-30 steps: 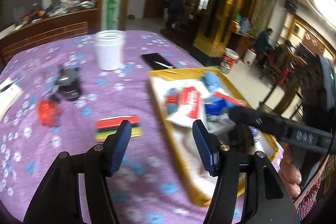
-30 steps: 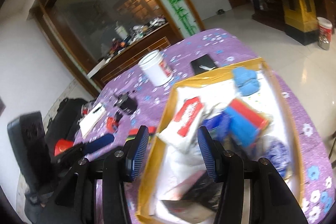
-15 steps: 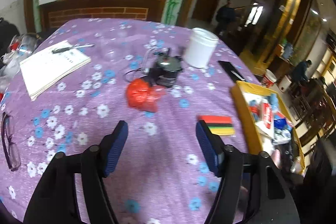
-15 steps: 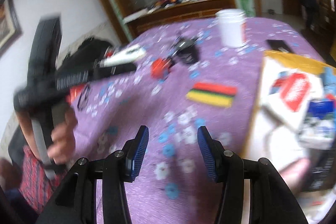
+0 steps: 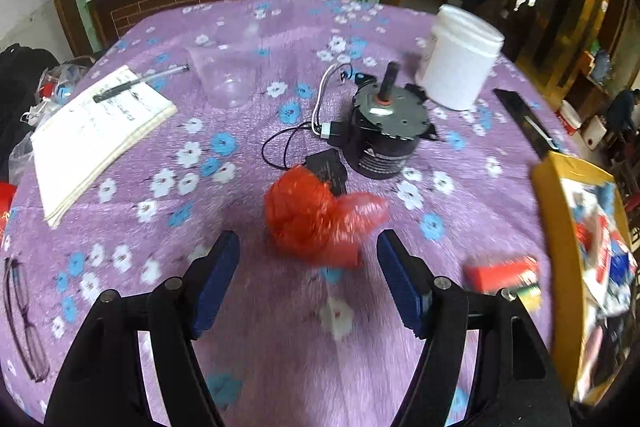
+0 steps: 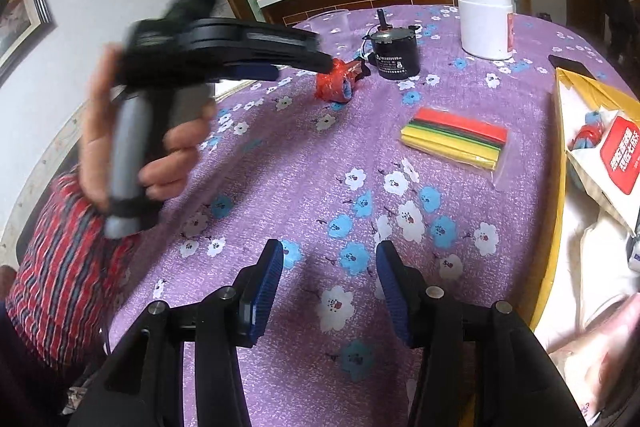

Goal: Organize soft objects
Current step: 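Move both grippers back to the table, then grasp the red plastic bag with the left gripper while the right grasps the multicolour sponge bag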

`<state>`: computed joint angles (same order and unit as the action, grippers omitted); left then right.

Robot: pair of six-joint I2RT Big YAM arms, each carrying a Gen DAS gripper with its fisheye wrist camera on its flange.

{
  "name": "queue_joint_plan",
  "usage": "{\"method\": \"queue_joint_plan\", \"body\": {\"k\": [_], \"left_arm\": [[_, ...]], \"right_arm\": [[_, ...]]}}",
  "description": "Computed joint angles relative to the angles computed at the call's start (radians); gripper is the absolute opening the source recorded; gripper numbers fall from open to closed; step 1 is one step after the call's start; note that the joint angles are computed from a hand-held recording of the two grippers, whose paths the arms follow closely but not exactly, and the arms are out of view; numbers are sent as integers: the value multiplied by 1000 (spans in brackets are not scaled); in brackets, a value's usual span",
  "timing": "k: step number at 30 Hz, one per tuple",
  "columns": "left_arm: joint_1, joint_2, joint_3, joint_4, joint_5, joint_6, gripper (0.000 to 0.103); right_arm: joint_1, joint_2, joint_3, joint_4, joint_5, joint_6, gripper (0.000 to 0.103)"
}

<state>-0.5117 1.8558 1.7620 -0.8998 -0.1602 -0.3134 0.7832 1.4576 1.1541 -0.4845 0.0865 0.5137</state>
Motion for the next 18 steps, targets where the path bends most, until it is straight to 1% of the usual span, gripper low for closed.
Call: {"method": "queue_joint_plan", "body": {"k": [1,2,3,4,5,8,11,12,13,14,15,17,18], "left_arm": [[-1,15,15,-13,-9,-5,69],[-2,35,33,-33,-19,-17,57],[-1,46,42,-46,-12,-24,46],[-1,48,39,-52,-23,-31,41],[-1,39,25,-43,-31,-30,39],[3,-1,-21,-30,-44,-50,37],[10,-81,-105,-12,-26,-67,37],[6,-125,-156,13,-39,-58,37],[2,-145,-178,29,-46,-53,37],[-1,-185,-231,66,-53,-45,37],[-1,-200,-253,82,-59,-38,37],[-1,-226,-296,127,-85,-31,37],[2,-231,-309,151,-82,-28,37]], "right_arm": [[-1,-1,-2,3,-3,0,51],[-3,-1,-3,6,-5,1,51],[-3,-1,-3,9,-7,2,51],[-4,-3,-6,12,-10,3,51],[-6,-4,-8,15,-13,4,51],[-7,-8,-12,21,-14,6,51],[-13,-15,-20,34,-18,12,51],[-16,-18,-24,38,-19,16,51],[-20,-20,-26,41,-20,22,50],[-23,-23,-28,42,-29,26,49],[-24,-26,-28,37,-31,28,49],[-18,-36,-10,-4,-2,22,51],[-17,-42,-2,-15,-2,14,51]]}}
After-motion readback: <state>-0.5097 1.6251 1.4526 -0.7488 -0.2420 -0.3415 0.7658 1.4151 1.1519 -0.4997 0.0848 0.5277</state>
